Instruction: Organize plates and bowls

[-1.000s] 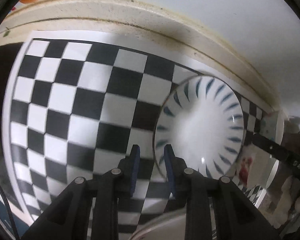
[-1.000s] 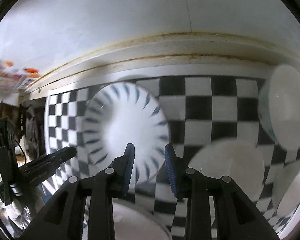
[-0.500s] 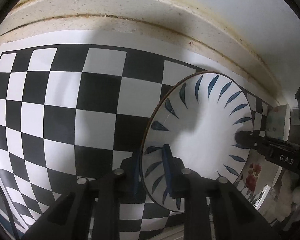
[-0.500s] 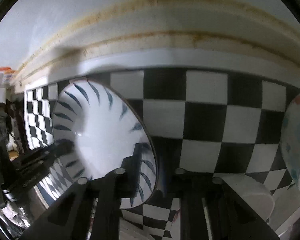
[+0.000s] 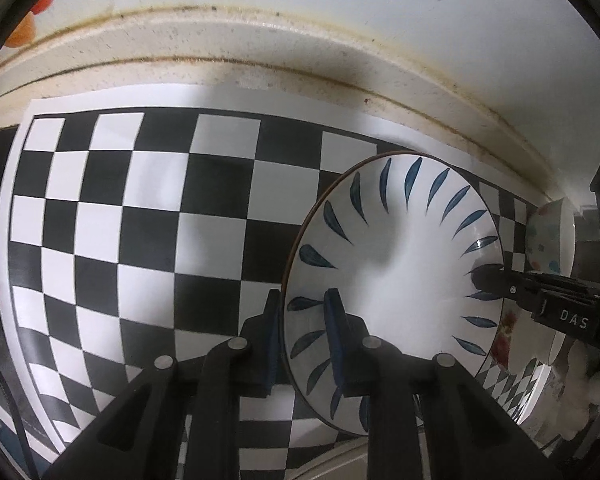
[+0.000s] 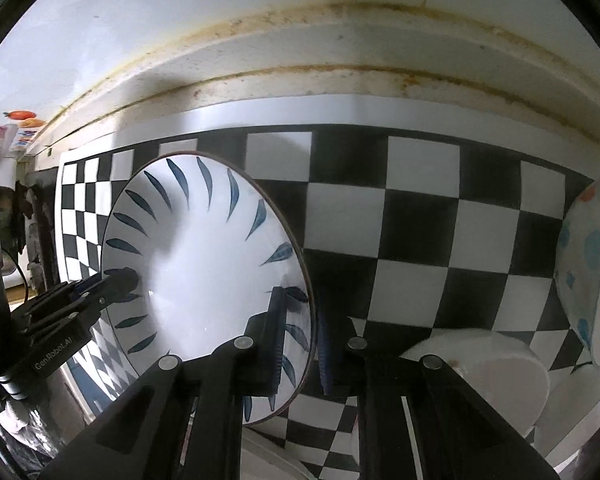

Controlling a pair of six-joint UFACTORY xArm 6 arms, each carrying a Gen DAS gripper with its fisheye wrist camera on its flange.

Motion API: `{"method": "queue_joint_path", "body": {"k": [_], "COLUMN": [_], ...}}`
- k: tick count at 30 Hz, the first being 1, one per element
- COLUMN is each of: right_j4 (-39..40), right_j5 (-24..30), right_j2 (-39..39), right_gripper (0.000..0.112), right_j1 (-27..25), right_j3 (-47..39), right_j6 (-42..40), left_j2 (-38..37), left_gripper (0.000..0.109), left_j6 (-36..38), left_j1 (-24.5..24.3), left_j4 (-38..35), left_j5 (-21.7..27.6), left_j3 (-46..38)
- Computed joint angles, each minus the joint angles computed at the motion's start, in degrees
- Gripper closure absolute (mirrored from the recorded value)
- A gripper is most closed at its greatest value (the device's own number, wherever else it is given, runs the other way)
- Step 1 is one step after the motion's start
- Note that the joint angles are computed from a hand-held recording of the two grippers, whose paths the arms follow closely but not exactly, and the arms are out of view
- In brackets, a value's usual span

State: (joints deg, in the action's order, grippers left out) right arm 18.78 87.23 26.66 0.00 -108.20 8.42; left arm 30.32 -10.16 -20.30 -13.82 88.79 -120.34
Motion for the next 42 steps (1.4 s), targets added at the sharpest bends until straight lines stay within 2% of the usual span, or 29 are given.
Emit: {"method": "queue_joint_path", "body": {"k": [6, 12, 22, 33, 42], "right_j4": [0.3, 1.1, 3.4, 4.9, 7.7], "right_j5": [-0.3, -2.0, -6.6, -8.2, -9.0], "right_j2": [-4.5, -11.1, -28.4, -46.4, -55.5], "right_gripper": [0.099, 0.1, 0.1, 0.1, 0.1], "right_j1": [0.1, 0.6, 1.5, 2.6, 3.6], "right_j3": [2.9, 9.6, 27.6, 45.5, 56.4], "right_j6": [-1.3, -1.8, -0.9, 2.0, 4.4], "left_j2": [-4.8, -11.3, -23.1, -34.9, -40.4], "left_gripper": [0.089, 0.089, 0.089, 0.089, 0.089], "left_j6": [0.1, 1.4, 3.2, 4.7, 4.5], "left_j1": [0.0, -0.5, -1.8, -2.9, -3.9], "left_j4": [-0.4, 0.8, 1.0, -0.4, -0.2], "left_j5": [-1.7, -3.3, -4.2, -3.8, -3.7], "left_j3": [5.3, 11.9, 22.9, 35.8, 44.0]}}
